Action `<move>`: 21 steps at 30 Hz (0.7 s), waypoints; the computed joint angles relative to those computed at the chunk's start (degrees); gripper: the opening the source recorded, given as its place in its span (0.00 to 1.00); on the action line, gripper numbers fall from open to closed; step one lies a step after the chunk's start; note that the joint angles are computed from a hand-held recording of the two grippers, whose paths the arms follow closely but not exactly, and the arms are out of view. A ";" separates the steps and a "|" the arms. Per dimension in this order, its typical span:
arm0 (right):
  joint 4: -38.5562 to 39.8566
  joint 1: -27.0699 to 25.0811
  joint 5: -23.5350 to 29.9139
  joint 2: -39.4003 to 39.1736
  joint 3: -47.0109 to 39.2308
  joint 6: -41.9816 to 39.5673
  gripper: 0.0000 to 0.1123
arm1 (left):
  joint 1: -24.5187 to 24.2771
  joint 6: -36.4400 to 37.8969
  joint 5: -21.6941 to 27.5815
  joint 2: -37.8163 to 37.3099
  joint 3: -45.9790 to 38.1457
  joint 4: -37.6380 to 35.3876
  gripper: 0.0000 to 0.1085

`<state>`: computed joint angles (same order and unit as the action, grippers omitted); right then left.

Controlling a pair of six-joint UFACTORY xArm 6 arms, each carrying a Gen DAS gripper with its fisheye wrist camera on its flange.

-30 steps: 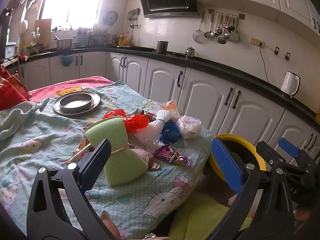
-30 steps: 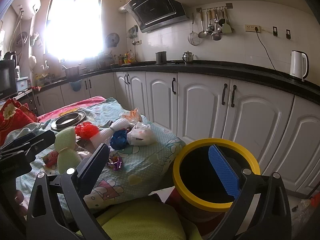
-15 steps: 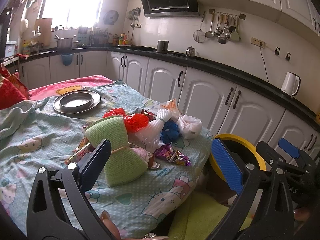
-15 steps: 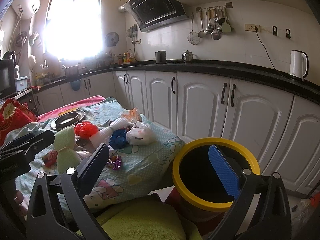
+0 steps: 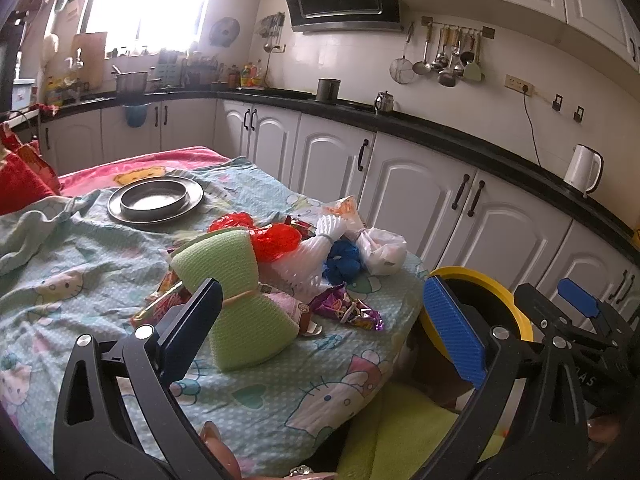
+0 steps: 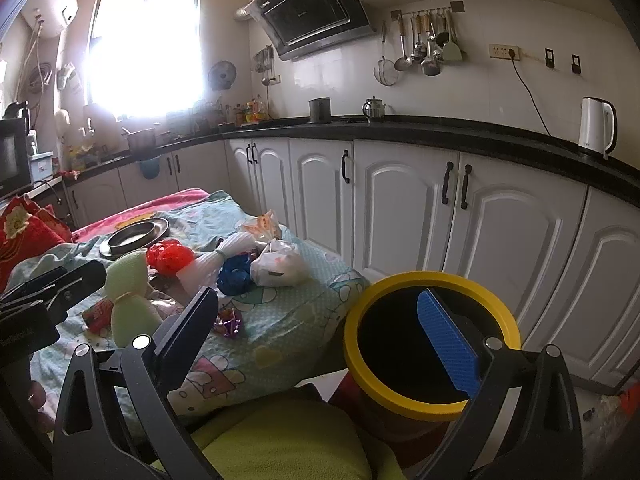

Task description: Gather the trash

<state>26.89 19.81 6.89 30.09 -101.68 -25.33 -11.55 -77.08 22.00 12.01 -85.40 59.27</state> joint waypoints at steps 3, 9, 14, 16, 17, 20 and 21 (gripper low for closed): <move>0.49 0.02 0.60 -0.16 -0.12 -0.61 0.86 | 0.13 -0.20 -0.06 0.05 0.11 -0.23 0.85; 8.47 0.17 8.07 1.21 -4.45 -9.54 0.86 | 1.78 -2.03 -0.64 -0.79 1.74 -0.65 0.85; 10.87 0.64 15.45 3.37 -9.19 -14.03 0.86 | 3.52 -5.10 -0.41 -1.98 3.46 0.24 0.85; 10.60 0.97 17.81 4.45 -11.15 -14.78 0.86 | 4.20 -5.85 -0.05 -2.47 4.13 0.16 0.85; 10.20 1.07 19.16 5.30 -12.54 -15.01 0.86 | 4.54 -6.27 0.03 -2.70 4.49 0.19 0.85; 8.58 1.33 22.73 7.57 -16.49 -14.98 0.86 | 5.68 -5.86 0.33 -2.92 4.92 -1.52 0.85; 8.09 1.46 24.17 8.67 -18.38 -15.14 0.86 | 6.09 -5.39 0.55 -2.89 5.03 -2.54 0.85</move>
<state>34.98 21.27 31.06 38.75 -120.06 -40.47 -5.46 -82.47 22.55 9.12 -80.37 56.73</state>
